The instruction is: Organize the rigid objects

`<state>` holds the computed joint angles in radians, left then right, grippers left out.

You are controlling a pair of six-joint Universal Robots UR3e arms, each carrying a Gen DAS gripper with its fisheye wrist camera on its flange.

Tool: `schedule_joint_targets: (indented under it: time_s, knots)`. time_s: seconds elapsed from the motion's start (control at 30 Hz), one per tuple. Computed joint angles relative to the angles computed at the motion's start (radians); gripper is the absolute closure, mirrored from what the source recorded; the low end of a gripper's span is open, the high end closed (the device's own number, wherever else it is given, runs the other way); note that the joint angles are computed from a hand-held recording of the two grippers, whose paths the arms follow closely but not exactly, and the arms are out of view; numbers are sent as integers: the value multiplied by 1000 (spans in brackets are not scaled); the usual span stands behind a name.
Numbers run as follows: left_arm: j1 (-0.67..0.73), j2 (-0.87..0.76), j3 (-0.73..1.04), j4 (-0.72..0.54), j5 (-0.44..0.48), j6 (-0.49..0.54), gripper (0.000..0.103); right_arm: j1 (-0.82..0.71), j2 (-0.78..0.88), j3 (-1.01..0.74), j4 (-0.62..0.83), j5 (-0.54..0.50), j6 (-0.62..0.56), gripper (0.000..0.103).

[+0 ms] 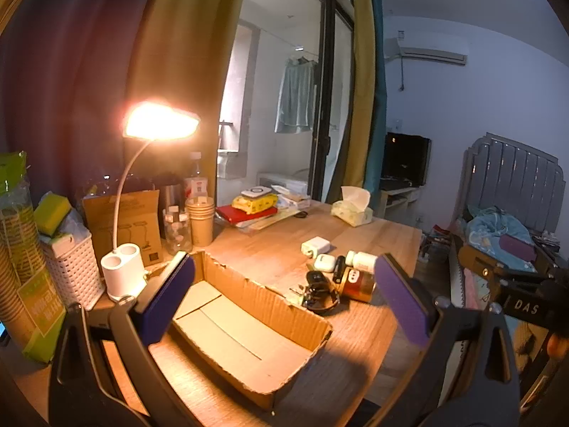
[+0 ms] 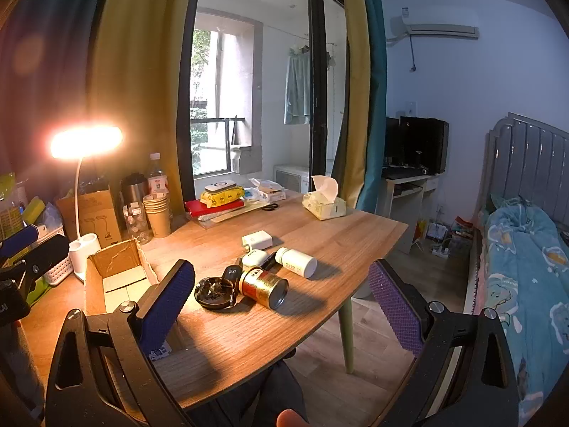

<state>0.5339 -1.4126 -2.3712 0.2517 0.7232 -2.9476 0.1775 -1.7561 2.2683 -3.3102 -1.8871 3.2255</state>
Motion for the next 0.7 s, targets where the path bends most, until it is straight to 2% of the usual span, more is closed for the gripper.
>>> schedule_joint_targets:
  time_s: [0.53, 0.7]
  knots:
    - [10, 6, -8, -2, -15, 0, 2, -8, -12, 4, 7, 8, 0, 3]
    - [30, 26, -19, -17, -53, 16, 2, -1, -9, 2, 7, 1, 2, 3]
